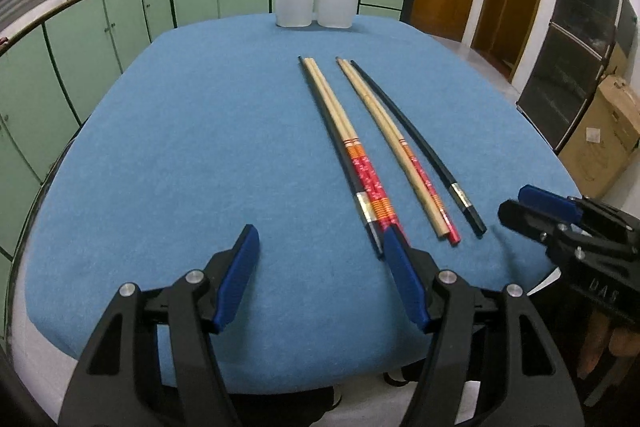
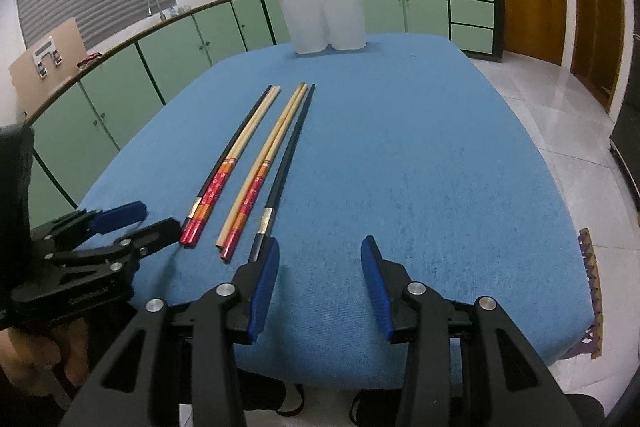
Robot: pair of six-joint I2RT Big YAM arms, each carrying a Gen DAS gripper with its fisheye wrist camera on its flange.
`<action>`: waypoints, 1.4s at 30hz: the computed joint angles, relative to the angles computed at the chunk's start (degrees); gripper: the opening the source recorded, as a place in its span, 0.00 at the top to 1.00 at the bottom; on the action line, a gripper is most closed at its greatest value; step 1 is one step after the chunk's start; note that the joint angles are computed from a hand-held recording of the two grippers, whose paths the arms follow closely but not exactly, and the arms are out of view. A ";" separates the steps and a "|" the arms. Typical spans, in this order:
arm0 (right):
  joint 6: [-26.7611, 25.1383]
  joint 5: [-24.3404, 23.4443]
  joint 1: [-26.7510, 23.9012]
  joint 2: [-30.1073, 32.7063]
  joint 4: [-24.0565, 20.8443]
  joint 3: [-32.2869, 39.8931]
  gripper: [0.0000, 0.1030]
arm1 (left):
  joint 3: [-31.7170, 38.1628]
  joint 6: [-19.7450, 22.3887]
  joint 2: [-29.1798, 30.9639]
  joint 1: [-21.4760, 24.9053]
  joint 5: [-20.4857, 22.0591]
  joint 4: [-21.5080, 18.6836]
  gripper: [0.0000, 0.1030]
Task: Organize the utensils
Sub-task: 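Move both tools back toward the remaining chopsticks, then grasp a black chopstick with the left tool while the right tool grasps another black chopstick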
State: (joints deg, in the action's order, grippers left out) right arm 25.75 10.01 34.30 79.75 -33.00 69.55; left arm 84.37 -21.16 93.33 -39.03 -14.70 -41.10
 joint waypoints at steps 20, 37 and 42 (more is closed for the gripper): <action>-5.62 3.90 2.23 1.60 -0.06 0.87 0.58 | -0.77 -0.68 -0.30 -0.97 -2.06 1.13 0.40; -8.81 4.67 1.74 2.90 4.02 0.65 0.70 | -1.17 -0.91 0.38 -0.77 -2.15 3.85 0.59; -9.83 4.75 1.56 3.59 5.29 0.92 0.84 | -1.47 -0.14 0.45 -0.71 -1.89 5.24 0.76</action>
State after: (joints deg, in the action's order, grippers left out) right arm 15.91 14.77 35.86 83.34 -27.71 70.48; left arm 82.90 -21.30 93.78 -39.75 -16.60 -35.87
